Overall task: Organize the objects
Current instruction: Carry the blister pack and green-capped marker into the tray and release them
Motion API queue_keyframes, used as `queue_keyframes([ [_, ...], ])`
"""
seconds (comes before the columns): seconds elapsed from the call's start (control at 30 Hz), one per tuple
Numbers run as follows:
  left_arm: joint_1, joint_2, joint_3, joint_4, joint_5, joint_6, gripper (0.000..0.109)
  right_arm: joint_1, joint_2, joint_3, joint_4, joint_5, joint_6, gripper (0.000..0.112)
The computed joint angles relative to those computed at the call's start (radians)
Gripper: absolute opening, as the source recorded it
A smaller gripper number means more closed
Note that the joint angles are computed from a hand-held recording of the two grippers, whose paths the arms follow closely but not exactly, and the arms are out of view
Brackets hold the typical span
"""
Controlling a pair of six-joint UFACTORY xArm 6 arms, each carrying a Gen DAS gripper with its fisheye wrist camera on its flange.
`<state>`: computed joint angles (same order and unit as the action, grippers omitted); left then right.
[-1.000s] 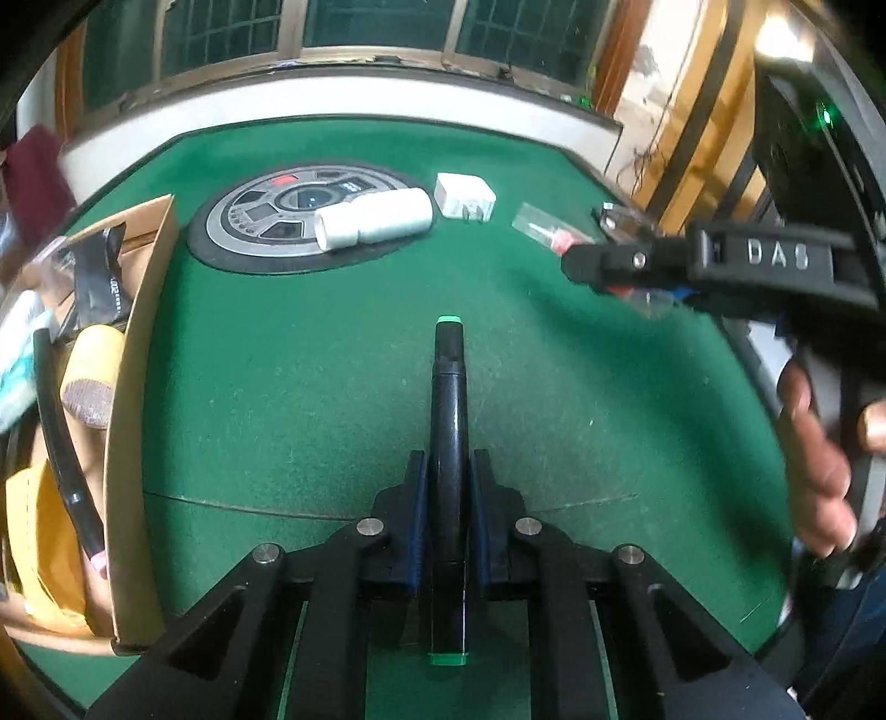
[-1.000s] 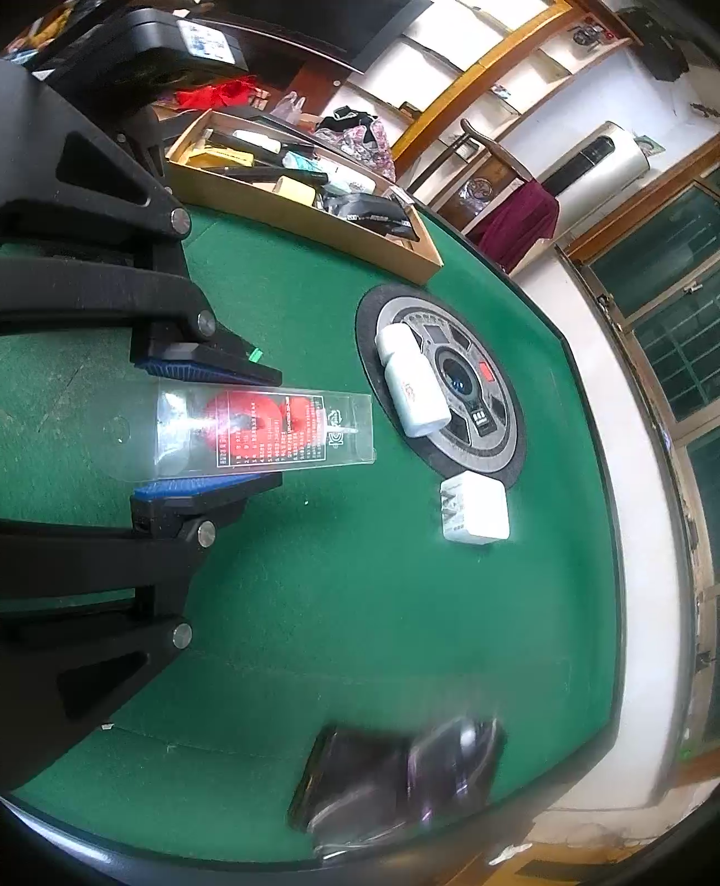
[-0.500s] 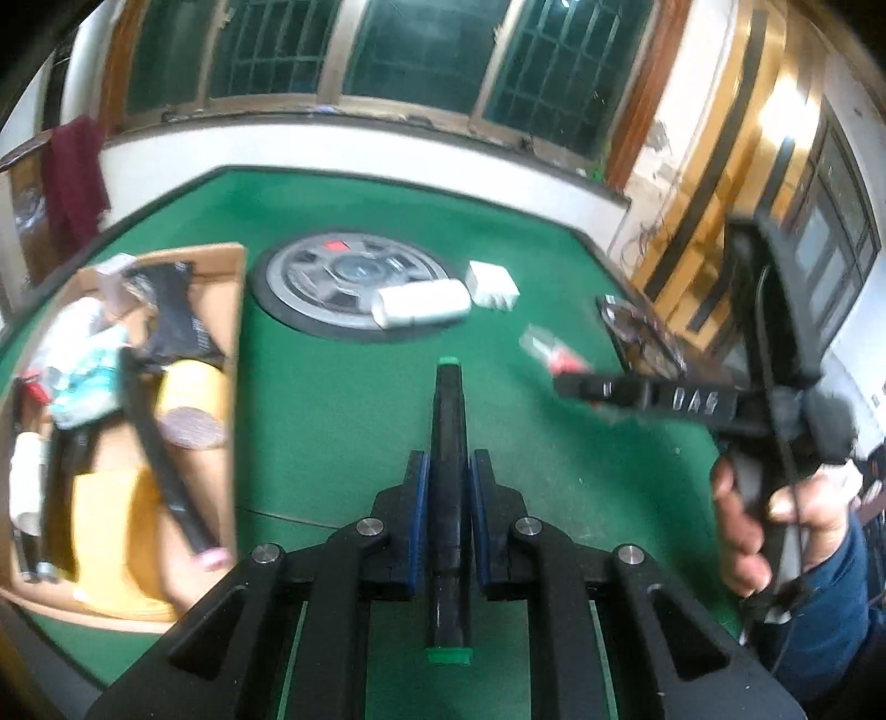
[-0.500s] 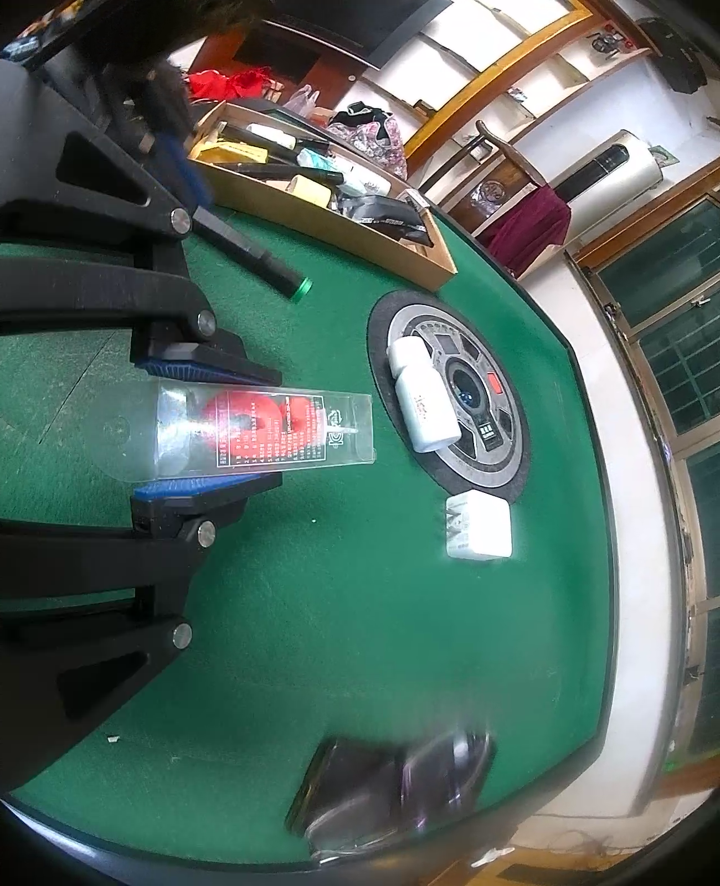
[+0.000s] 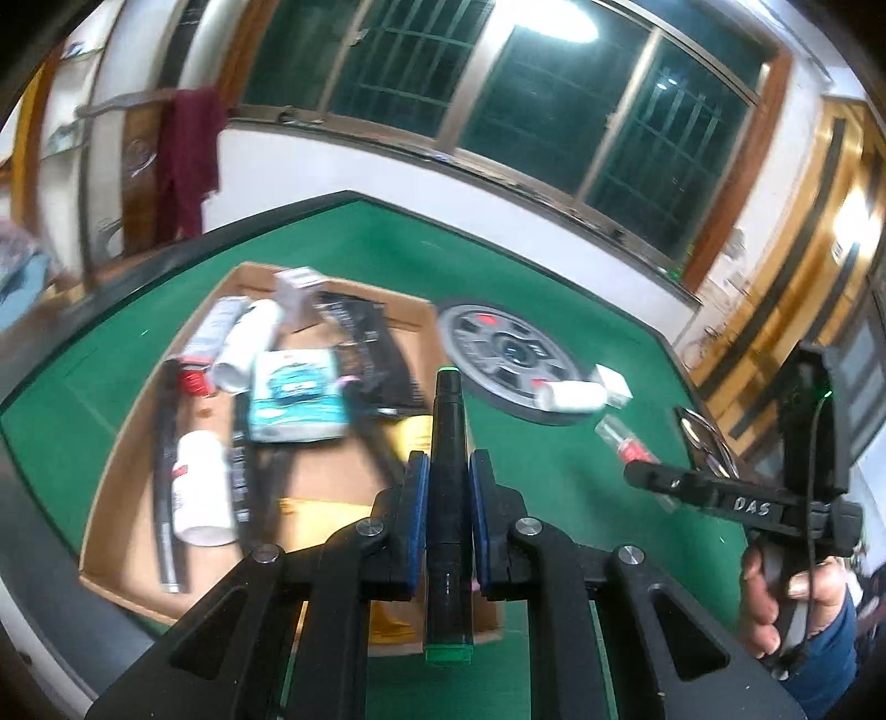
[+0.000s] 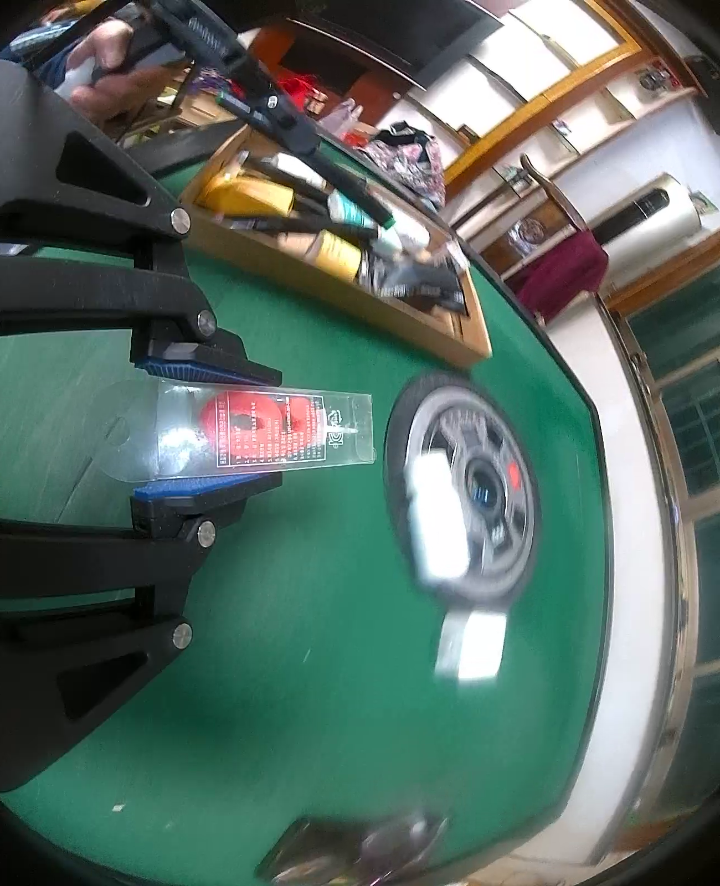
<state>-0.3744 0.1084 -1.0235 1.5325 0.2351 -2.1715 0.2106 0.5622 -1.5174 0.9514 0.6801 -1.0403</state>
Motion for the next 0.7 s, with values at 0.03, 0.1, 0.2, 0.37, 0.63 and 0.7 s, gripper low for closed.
queue_keyframes([
  [0.03,0.006,0.000,0.006,0.007,0.003,-0.007,0.012,0.017,0.001,-0.010,-0.005,-0.003,0.004,0.025],
  [0.1,0.008,-0.001,0.019,0.023,0.028,-0.029,0.012,0.049,0.005,-0.031,-0.013,-0.007,0.017,0.025],
  [0.2,0.026,0.006,0.028,0.061,0.024,-0.085,0.012,0.104,0.032,-0.095,-0.040,0.005,0.055,0.025],
  [0.37,0.045,0.018,0.032,0.092,0.024,-0.119,0.012,0.191,0.153,-0.282,-0.166,0.053,0.209,0.025],
  [0.63,0.070,0.043,0.023,0.134,-0.008,-0.184,0.012,0.278,0.394,-0.628,-0.380,0.116,0.418,0.025],
  [0.7,0.072,0.047,0.024,0.127,-0.009,-0.179,0.012,0.292,0.429,-0.681,-0.425,0.125,0.461,0.025],
])
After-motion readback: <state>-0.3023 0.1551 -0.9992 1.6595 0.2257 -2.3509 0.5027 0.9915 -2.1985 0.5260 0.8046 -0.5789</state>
